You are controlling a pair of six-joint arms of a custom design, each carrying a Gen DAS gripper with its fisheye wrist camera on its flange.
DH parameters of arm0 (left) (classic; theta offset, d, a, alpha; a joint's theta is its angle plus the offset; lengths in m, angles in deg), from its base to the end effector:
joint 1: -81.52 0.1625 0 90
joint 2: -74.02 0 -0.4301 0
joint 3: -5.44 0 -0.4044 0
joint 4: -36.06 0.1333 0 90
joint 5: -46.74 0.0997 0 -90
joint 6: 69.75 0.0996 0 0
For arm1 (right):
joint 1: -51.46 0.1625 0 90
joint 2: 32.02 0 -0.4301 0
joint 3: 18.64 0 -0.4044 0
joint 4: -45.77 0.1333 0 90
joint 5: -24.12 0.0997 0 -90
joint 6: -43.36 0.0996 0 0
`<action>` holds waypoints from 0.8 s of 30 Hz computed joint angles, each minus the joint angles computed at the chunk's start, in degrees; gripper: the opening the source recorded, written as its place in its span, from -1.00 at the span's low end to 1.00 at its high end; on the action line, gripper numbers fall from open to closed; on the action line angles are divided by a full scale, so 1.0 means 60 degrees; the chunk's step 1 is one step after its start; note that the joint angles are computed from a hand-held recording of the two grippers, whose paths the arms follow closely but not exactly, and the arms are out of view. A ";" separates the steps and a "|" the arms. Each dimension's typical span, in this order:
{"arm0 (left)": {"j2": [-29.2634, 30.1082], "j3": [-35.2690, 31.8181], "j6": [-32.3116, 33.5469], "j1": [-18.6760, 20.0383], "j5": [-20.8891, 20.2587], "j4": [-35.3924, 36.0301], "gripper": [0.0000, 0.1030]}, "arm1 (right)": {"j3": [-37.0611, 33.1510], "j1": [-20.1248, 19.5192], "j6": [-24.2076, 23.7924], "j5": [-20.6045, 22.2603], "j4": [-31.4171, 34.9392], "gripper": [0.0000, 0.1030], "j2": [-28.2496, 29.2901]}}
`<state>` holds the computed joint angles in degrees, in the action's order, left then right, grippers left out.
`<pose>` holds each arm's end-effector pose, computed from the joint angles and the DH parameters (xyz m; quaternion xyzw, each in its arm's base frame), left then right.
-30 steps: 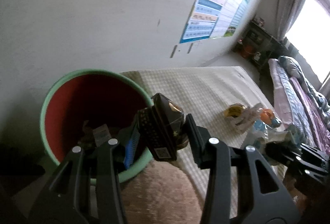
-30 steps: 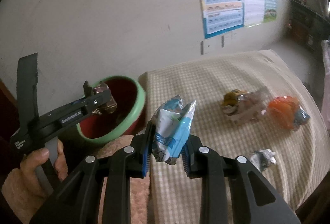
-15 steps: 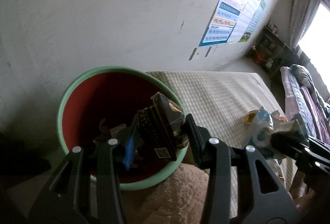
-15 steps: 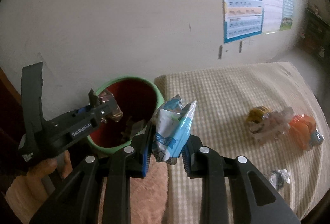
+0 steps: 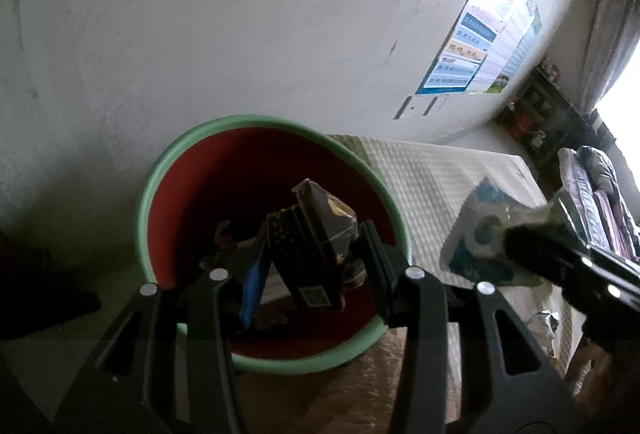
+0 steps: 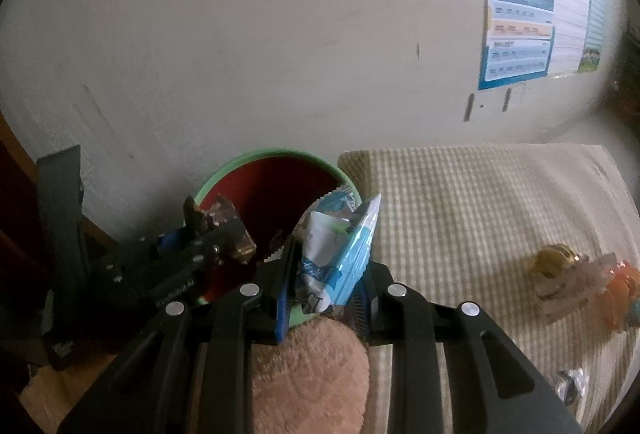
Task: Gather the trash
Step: 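Carry both wrappers over the green bucket and open both tools to drop them, then move both open tools back over the remaining wrappers on the bed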
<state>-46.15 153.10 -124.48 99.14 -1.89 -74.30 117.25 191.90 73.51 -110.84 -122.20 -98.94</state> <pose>-0.1611 -0.2601 0.2611 0.1650 0.9193 -0.2898 0.2091 0.3664 -0.2210 0.1267 0.1327 -0.9120 0.3018 0.2439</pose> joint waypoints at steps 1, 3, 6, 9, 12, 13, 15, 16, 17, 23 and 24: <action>0.0003 0.0000 -0.0017 0.0048 0.0006 0.0013 -0.19 | -0.0053 -0.0047 -0.0126 0.0033 -0.0072 -0.50 0.0078; -0.0041 0.0007 -0.0099 0.0114 0.0035 0.0096 -0.19 | -0.0143 -0.0127 -0.0391 0.0099 -0.0212 -0.50 0.0224; -0.0017 0.0018 -0.0091 0.0247 0.0041 0.0101 -0.19 | -0.0256 -0.0272 -0.0679 0.0195 -0.0446 -0.48 0.0439; -0.0020 0.0010 -0.0173 0.0354 0.0065 0.0185 -0.19 | -0.0302 -0.0360 -0.0774 0.0290 -0.0616 -0.48 0.0574; -0.0076 -0.0007 -0.0496 0.0343 0.0253 0.0408 -0.18 | -0.0351 -0.0409 -0.0942 0.0331 -0.0776 -0.47 0.0706; -0.0146 -0.0018 -0.0662 0.0335 0.0338 0.0550 -0.14 | -0.0347 -0.0464 -0.1056 0.0416 -0.0945 -0.43 0.0744; -0.0336 -0.0018 -0.1064 0.0272 0.0582 0.0861 0.28 | -0.0338 -0.0549 -0.1181 0.0620 -0.1216 -0.18 0.0811; -0.0478 -0.0002 -0.1277 0.0208 0.0699 0.0996 0.29 | -0.0303 -0.0580 -0.1266 0.0691 -0.1461 -0.06 0.0821; -0.0513 -0.0007 -0.1333 0.0211 0.0721 0.1017 0.30 | -0.0291 -0.0562 -0.1276 0.0702 -0.1554 -0.04 0.0811; -0.0438 -0.0127 -0.1307 0.0152 0.0611 0.1111 0.32 | -0.0097 -0.0350 -0.0985 0.0555 -0.1693 0.06 0.0513; -0.0454 -0.0124 -0.1299 0.0104 0.0573 0.1120 0.32 | -0.0008 -0.0302 -0.0873 0.0504 -0.1647 0.07 0.0377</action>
<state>-48.88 152.35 -132.27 99.76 1.55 -67.58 117.20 190.09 68.28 -107.82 -132.08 -96.68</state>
